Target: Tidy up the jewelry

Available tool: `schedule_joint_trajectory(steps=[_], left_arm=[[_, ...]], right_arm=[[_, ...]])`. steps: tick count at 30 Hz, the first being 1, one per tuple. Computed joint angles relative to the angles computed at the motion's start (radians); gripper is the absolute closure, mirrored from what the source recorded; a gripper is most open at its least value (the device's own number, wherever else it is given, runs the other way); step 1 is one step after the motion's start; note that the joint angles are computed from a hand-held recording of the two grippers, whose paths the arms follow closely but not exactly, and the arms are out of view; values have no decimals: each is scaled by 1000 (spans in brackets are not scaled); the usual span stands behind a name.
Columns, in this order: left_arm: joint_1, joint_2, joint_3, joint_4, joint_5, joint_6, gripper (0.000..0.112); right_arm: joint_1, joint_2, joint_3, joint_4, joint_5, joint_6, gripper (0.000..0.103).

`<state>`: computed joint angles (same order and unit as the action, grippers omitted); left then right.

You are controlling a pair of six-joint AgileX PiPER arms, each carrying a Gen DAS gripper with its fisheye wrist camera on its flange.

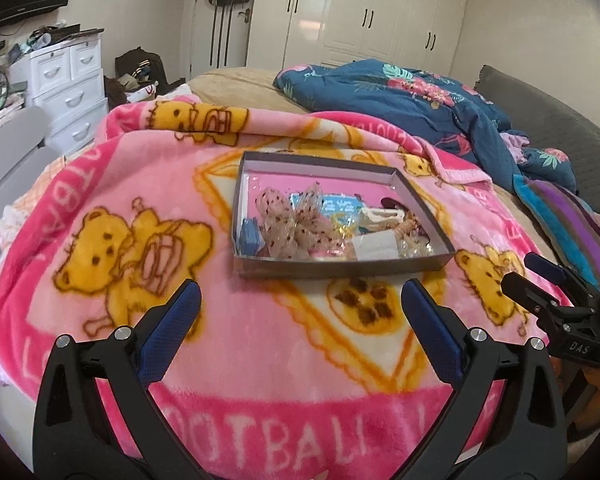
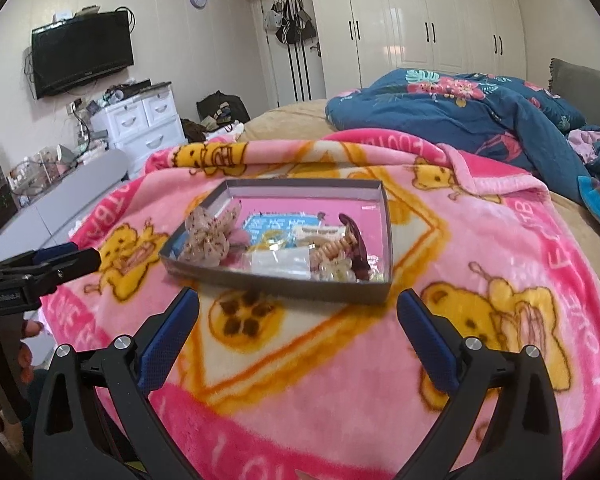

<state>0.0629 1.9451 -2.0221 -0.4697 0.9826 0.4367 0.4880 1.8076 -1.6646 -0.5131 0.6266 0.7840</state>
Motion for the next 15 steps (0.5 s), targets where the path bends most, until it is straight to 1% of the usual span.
schedule_joint_trajectory(steps=[2, 5, 7, 9, 15], left_arm=[[-2, -16, 43, 6, -25, 2, 19], [-2, -43, 108, -13, -57, 29, 19], [-4, -58, 147, -18, -80, 41, 19], [-5, -65, 167, -31, -87, 49, 19], [-9, -84, 202, -39, -109, 62, 19]], right_arm=[[9, 1, 21, -19, 1, 33, 4], [10, 4, 43, -3, -5, 44, 4], [19, 2, 58, -27, -8, 70, 4], [24, -3, 77, -47, -14, 98, 4], [25, 0, 80, -45, -7, 97, 4]])
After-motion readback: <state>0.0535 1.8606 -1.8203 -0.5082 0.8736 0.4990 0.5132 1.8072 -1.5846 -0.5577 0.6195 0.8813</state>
